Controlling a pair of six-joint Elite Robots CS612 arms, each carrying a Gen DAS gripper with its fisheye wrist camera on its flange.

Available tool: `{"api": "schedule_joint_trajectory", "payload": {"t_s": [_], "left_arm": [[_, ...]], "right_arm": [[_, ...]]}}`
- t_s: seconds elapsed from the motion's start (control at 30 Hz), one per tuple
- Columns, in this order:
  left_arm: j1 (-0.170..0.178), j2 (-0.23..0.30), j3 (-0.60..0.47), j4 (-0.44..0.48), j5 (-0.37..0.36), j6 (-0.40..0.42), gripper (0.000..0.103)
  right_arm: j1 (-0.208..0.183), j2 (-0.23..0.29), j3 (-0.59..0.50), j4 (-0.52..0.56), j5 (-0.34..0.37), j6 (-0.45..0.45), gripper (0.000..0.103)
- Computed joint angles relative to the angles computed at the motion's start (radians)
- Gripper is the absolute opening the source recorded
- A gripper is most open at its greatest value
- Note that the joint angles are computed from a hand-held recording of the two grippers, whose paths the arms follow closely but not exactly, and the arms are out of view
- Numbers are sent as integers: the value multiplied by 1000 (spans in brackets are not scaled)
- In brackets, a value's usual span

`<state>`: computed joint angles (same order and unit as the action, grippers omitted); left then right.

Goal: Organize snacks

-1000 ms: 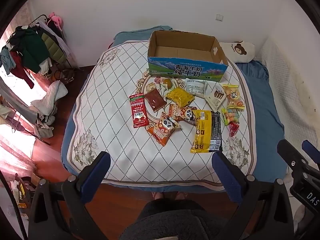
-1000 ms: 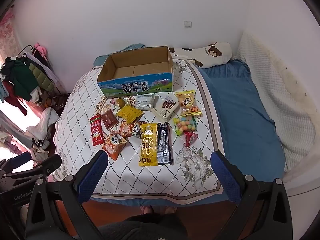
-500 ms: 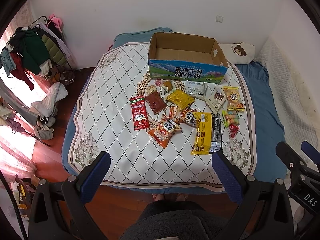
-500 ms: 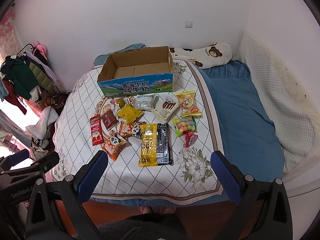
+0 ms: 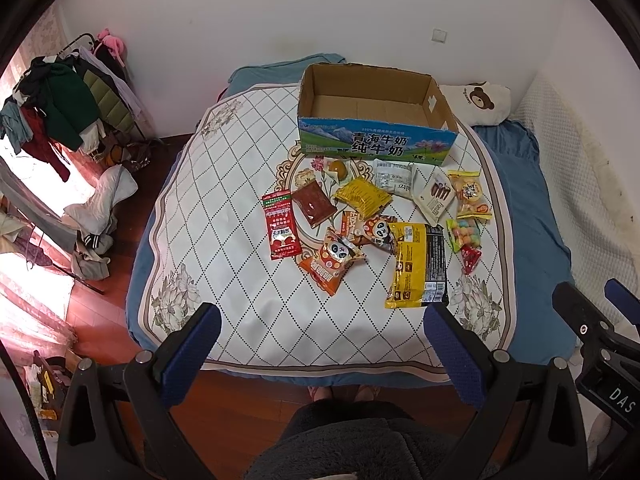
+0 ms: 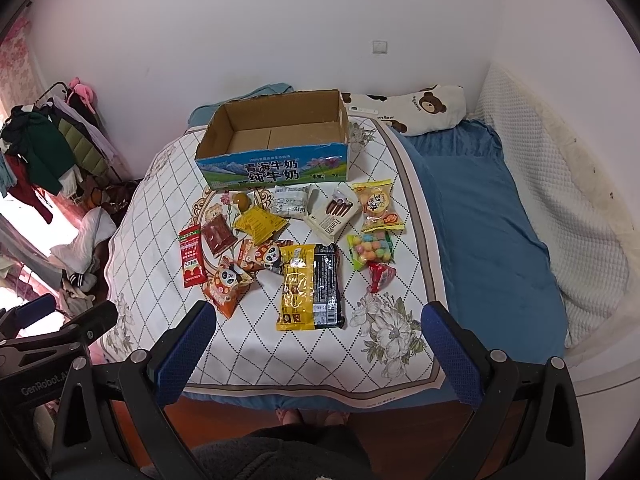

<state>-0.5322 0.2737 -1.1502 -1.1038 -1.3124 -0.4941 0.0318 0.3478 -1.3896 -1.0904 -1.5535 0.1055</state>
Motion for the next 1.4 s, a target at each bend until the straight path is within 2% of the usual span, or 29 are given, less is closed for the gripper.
{"api": "schedule_joint_trajectory", "payload": {"t_s": [0.43,1.4], "left_arm": [[-6,13,-23,1,6,7,103],[-1,-9,5,-15,8,16,103]], "right_arm": [[-1,2,-3,-2,0,2,103],[-1,-10,1,-12,-12,-8,103]]}}
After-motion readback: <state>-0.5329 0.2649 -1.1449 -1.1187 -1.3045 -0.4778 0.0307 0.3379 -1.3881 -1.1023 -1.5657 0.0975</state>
